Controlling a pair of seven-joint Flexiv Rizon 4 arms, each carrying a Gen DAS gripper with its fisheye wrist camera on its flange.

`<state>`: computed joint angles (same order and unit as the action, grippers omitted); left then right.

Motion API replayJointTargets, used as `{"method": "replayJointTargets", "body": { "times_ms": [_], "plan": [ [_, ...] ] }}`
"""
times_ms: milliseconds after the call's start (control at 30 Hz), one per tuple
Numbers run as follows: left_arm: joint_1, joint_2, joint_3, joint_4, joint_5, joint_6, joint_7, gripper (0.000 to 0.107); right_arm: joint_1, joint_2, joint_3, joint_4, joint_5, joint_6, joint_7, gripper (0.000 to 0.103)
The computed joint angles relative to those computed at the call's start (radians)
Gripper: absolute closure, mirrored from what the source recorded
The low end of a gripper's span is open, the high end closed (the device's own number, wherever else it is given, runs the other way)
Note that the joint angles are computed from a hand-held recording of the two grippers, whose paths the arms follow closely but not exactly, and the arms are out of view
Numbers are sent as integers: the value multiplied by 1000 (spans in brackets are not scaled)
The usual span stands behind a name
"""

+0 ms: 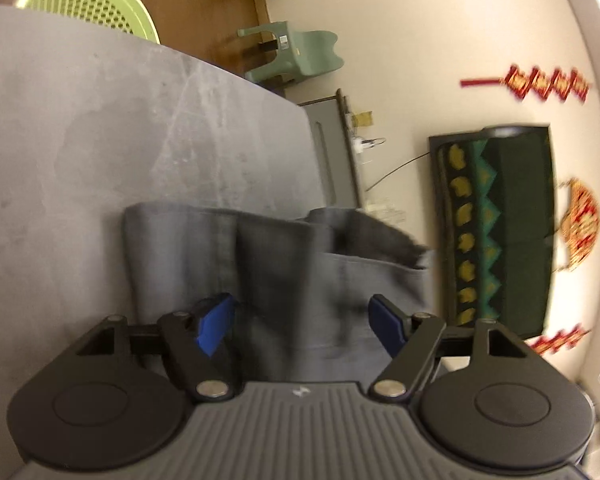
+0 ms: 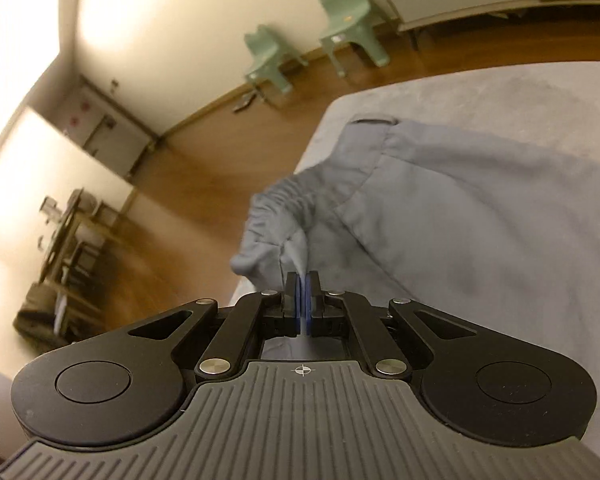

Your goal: Fold clothes

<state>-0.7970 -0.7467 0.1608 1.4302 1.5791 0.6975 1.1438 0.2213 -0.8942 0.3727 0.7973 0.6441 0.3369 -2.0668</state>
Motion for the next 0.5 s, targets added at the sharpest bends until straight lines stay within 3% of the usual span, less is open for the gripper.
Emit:
{"method": "replayJointTargets", "body": {
  "times_ms": [67, 167, 200, 267, 300, 333, 367, 500],
  "plan": [
    [-43, 3, 20, 12, 53, -41, -78, 29, -11, 7, 12, 23, 15, -5, -12, 102],
    [-37, 26, 4, 24, 49, -40, 0, 22, 21, 17, -10, 68, -22, 42, -67, 97],
    [-15, 31, -9, 26, 32, -10, 43, 22, 32, 13, -20, 67, -48, 37, -75, 86],
    [37, 36, -40, 27, -40, 51, 156, 48, 54, 5, -40, 65, -101, 28, -90, 66],
    [53, 40, -49, 30, -72, 67, 218, 84, 65, 0, -49, 65, -129, 24, -98, 60],
    [69, 43, -57, 33, -106, 82, 280, 96, 55, 8, -49, 77, -135, 40, -116, 60],
    [84, 46, -65, 36, -141, 94, 344, 96, 21, 28, -38, 100, -116, 77, -147, 59],
    [105, 50, -70, 45, -230, 100, 419, 97, -138, 105, -16, 171, -49, 148, -315, 48]
  ]
}}
